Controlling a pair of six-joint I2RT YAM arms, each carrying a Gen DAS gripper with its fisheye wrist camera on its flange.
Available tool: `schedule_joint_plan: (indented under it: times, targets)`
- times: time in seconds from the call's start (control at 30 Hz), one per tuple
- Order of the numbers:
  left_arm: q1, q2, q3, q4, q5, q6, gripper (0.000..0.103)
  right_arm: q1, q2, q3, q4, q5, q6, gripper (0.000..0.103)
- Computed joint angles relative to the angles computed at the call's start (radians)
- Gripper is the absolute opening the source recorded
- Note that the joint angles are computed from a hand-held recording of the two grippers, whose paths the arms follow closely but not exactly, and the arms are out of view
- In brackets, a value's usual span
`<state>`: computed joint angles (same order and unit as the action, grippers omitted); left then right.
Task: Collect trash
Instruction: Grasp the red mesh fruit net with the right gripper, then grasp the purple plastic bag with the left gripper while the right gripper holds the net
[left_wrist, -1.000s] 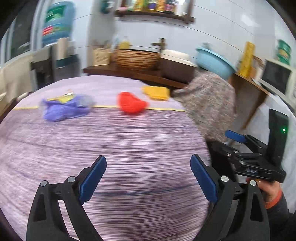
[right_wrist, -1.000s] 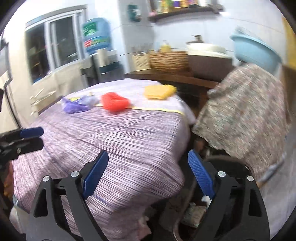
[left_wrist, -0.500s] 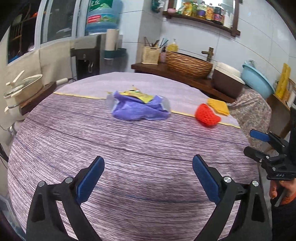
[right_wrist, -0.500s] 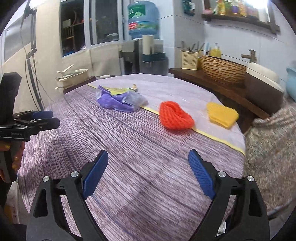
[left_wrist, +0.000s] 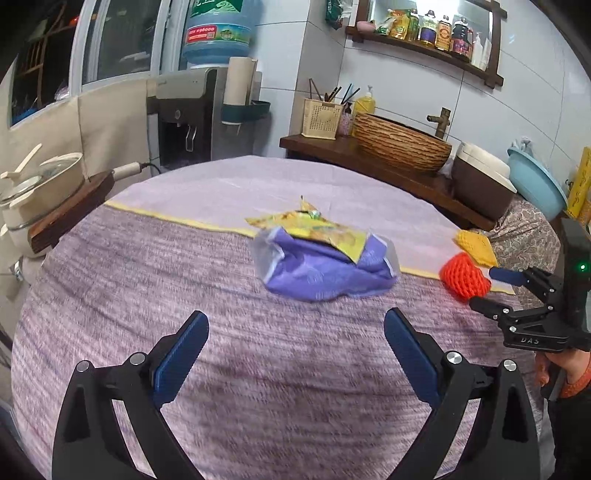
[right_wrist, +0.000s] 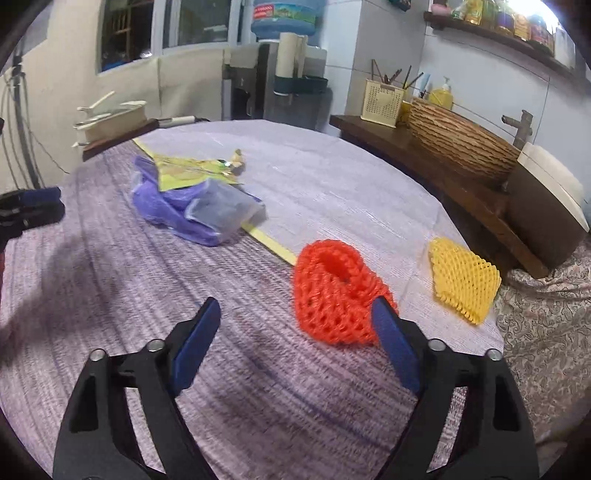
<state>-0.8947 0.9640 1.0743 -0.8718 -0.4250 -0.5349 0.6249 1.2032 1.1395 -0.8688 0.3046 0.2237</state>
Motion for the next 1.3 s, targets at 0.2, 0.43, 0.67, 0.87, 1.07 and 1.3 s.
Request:
schedule_joint_plan:
  times: [0.2,0.43,0.67,0.87,1.07,1.3]
  targets:
    - [0.190,0.042,-0.041,0.119,0.150,0.146,0.093,-0.084,0.037,-0.054,0.049,-0.058,-0.015,0.040]
    - [0.341,0.098,-0.036,0.154,0.333,0.168,0.069,-0.107,0.000,-0.083,0.079,-0.099,-0.013,0.021]
    - [0.400,0.148,-0.033,0.207,0.429,0.220,0.056,-0.068,-0.057,-0.097,0.059,-0.095,0.013,0.021]
    - [0.486,0.184,-0.050,0.268,0.589,0.233,0.038,-0.043,-0.095,-0.106,0.042,-0.089,0.022,0.021]
    - [0.494,0.163,-0.085,0.306,0.634,0.197,0.020,-0.023,-0.122,-0.114,0.029,-0.083,0.039,0.021]
    - [0.398,0.089,-0.097,0.246,0.548,0.161,0.014,0.033,-0.180,-0.132,0.010,-0.071,0.095,0.021]
